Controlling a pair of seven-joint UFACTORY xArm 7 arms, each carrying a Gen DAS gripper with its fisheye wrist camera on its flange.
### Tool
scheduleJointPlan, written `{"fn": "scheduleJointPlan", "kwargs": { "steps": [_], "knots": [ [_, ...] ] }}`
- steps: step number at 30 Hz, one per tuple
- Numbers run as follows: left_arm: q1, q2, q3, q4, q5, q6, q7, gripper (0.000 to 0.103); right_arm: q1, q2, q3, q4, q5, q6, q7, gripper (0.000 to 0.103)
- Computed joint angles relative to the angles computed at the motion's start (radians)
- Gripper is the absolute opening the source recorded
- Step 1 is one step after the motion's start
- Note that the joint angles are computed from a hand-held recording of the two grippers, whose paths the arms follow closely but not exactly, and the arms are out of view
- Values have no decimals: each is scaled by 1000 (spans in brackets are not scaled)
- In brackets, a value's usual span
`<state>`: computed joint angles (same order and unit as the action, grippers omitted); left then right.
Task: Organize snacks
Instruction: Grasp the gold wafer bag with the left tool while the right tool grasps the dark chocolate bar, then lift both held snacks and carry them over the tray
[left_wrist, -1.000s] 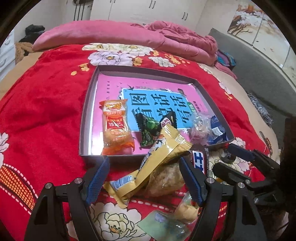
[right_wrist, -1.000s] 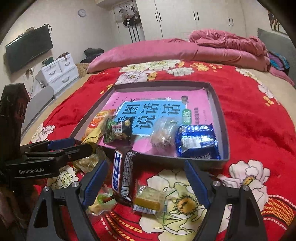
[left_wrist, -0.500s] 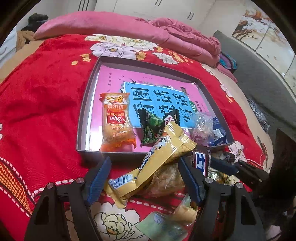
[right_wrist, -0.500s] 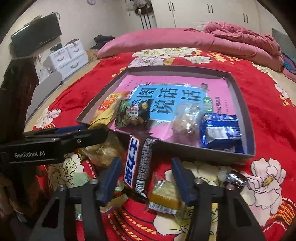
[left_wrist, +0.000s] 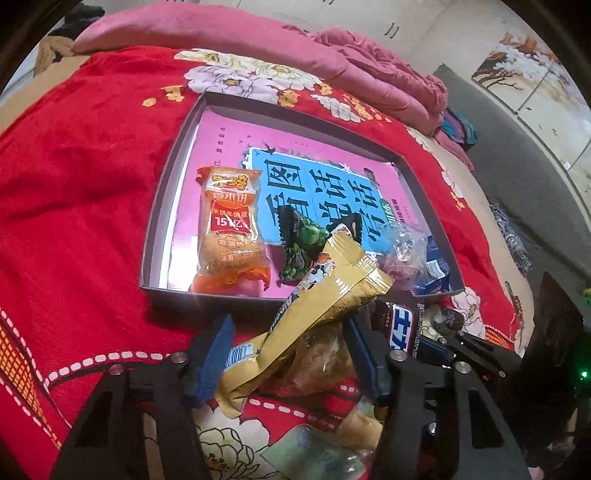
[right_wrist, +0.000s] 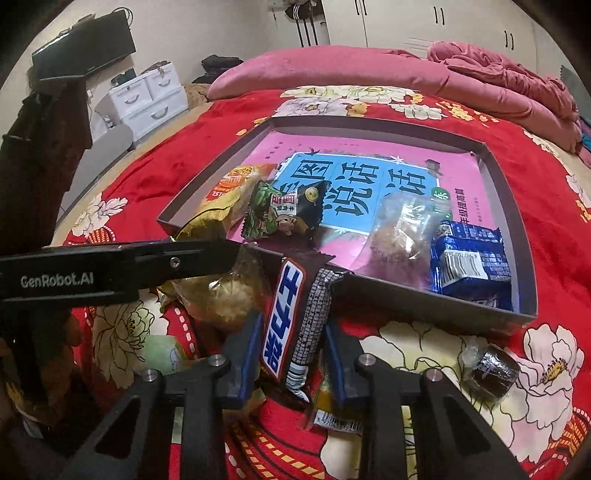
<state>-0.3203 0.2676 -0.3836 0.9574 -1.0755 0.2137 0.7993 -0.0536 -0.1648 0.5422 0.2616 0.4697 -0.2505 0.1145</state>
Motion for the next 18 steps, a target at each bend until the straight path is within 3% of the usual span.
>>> {"fn": "scheduleJointPlan", "kwargs": {
  "steps": [6,9,10,18],
  "knots": [
    [9,-7,0,-4,-22,5,9,35,7,0,-5,-1,9,-8,-11,32],
    [19,-19,-1,-7,-70,15,49,27,16,-5,-10,-4,14,-14,-16,32],
    [23,-26,-3,-10,-102,16,78,20,23,-6,-18,-5,12,-16,-15,30],
    [-14,-75,41,-19,-303,21,273,16,111,-18,-112,-20,-21,-44,10,25]
  ]
}}
